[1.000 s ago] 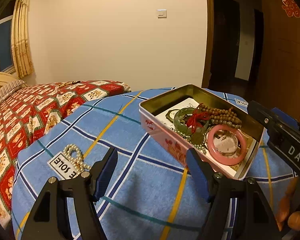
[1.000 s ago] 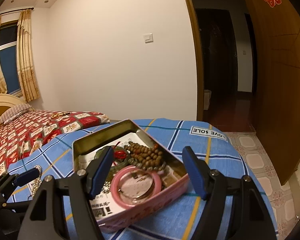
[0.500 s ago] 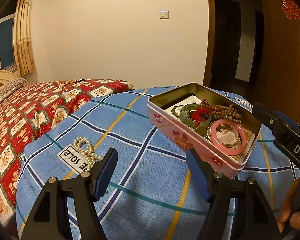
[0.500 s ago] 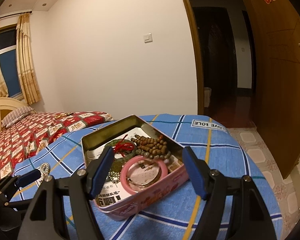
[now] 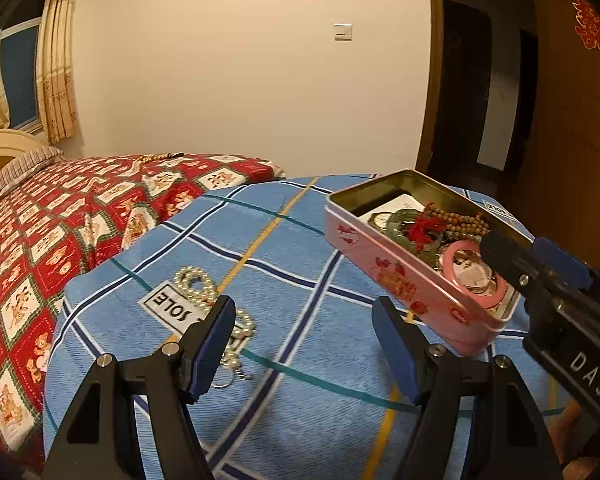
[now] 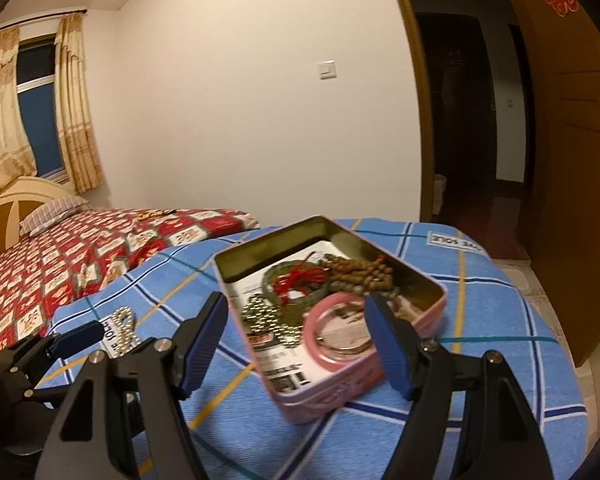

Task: Organize jewelry
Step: 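Withdraw both tools from the tin toward the pearl necklace, then grasp the pearl necklace with the right tool and lift it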

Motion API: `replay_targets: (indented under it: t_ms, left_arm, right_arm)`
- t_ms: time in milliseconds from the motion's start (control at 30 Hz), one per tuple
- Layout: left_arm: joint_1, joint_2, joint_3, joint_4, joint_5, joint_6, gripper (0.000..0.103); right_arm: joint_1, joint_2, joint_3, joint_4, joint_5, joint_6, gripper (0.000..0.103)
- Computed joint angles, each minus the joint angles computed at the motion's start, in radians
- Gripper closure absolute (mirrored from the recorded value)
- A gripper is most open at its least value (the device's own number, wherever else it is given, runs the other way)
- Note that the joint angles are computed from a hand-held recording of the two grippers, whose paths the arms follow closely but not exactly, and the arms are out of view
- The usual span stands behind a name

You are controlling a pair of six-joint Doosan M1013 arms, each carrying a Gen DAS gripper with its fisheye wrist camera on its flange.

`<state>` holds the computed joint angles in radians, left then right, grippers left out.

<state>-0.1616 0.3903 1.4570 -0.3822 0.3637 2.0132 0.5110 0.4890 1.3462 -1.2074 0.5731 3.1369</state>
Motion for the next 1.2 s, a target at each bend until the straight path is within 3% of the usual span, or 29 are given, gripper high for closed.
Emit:
replay_targets:
  t_ms: [600,667,800,867,967,1200]
  left_arm:
    - [0.076,0.024,-0.050,0.069,0.018,-0.164,0.032]
    - [0.080,0.025,-0.050,0.176,-0.003,-0.259,0.032]
    - [0.098,0.043,-0.078,0.397,0.026,-0.501,0.032]
    - [0.105,0.052,-0.092,0.479,0.055,-0.593,0.032]
    - [0.119,0.063,-0.107,0.471,0.082,-0.620,0.032]
    - [0.118,0.073,-0.120,0.453,0.116,-0.587,0.032]
  right_arm:
    - [0.018,0.072,-0.119,0.190,-0.058,-0.245,0.032]
    - [0.018,0.080,-0.131,0.215,-0.063,-0.272,0.033]
    - [0.014,0.093,-0.155,0.303,-0.072,-0.352,0.038]
    - [0.010,0.100,-0.168,0.367,-0.083,-0.404,0.039]
    - [0.001,0.114,-0.194,0.513,-0.098,-0.536,0.044]
    - [-0.019,0.184,-0.316,0.953,-0.045,-0.944,0.055]
